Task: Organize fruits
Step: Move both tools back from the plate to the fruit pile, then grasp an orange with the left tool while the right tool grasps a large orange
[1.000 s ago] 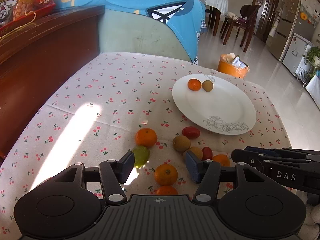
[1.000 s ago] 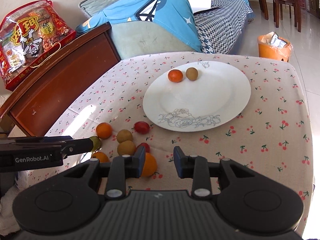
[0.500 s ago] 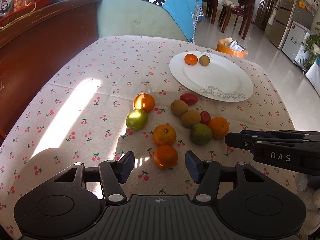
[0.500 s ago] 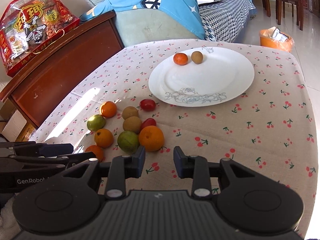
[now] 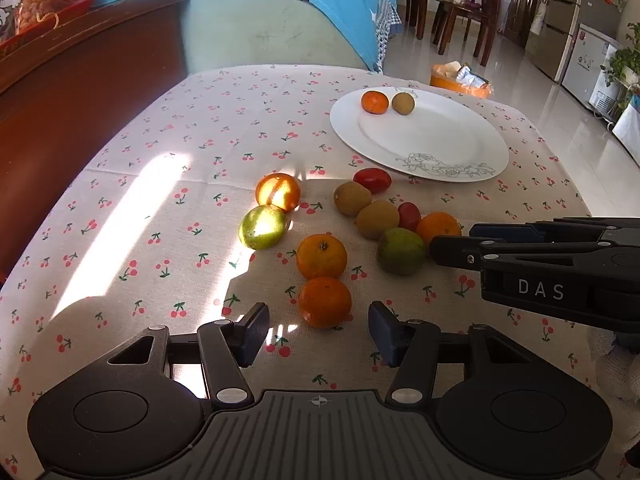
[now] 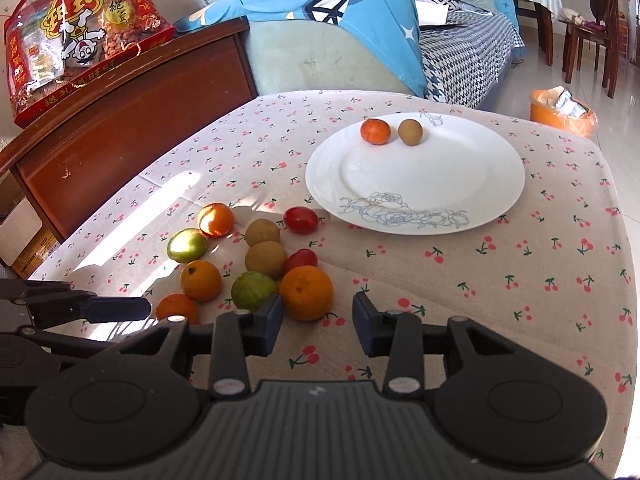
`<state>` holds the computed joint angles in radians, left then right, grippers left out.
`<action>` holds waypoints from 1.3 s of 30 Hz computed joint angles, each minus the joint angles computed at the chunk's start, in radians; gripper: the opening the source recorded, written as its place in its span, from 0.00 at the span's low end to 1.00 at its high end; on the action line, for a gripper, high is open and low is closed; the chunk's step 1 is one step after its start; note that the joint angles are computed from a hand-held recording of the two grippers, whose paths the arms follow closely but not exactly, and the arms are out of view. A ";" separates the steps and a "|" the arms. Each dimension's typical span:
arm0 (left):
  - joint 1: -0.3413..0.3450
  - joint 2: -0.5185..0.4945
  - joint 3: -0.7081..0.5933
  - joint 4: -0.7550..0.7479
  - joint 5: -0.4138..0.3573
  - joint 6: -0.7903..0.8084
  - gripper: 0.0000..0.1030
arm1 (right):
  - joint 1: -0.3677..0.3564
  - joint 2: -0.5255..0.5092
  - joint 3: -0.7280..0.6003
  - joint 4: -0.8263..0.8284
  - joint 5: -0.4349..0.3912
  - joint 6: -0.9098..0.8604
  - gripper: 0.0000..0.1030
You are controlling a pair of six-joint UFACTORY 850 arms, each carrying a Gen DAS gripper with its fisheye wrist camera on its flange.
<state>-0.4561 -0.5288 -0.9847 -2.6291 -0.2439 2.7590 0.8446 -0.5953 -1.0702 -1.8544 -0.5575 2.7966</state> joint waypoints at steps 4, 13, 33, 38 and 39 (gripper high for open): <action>-0.002 -0.004 0.001 -0.033 -0.018 0.038 0.43 | -0.005 -0.009 -0.007 -0.021 0.001 0.011 0.38; -0.007 -0.011 0.006 -0.094 -0.038 0.120 0.35 | -0.013 -0.024 -0.019 -0.051 0.004 0.039 0.38; -0.002 0.011 0.032 -0.146 -0.088 0.152 0.25 | -0.015 -0.008 -0.005 -0.046 0.000 0.085 0.30; 0.002 0.025 0.039 -0.115 -0.109 0.109 0.25 | -0.009 0.014 0.017 -0.065 -0.030 0.127 0.30; 0.002 0.028 0.041 -0.119 -0.116 0.112 0.25 | -0.009 0.017 0.019 -0.066 -0.034 0.130 0.30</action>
<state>-0.4537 -0.5010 -0.9438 -2.7482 -0.3599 2.8711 0.8358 -0.5780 -1.0513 -1.9203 -0.5914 2.9268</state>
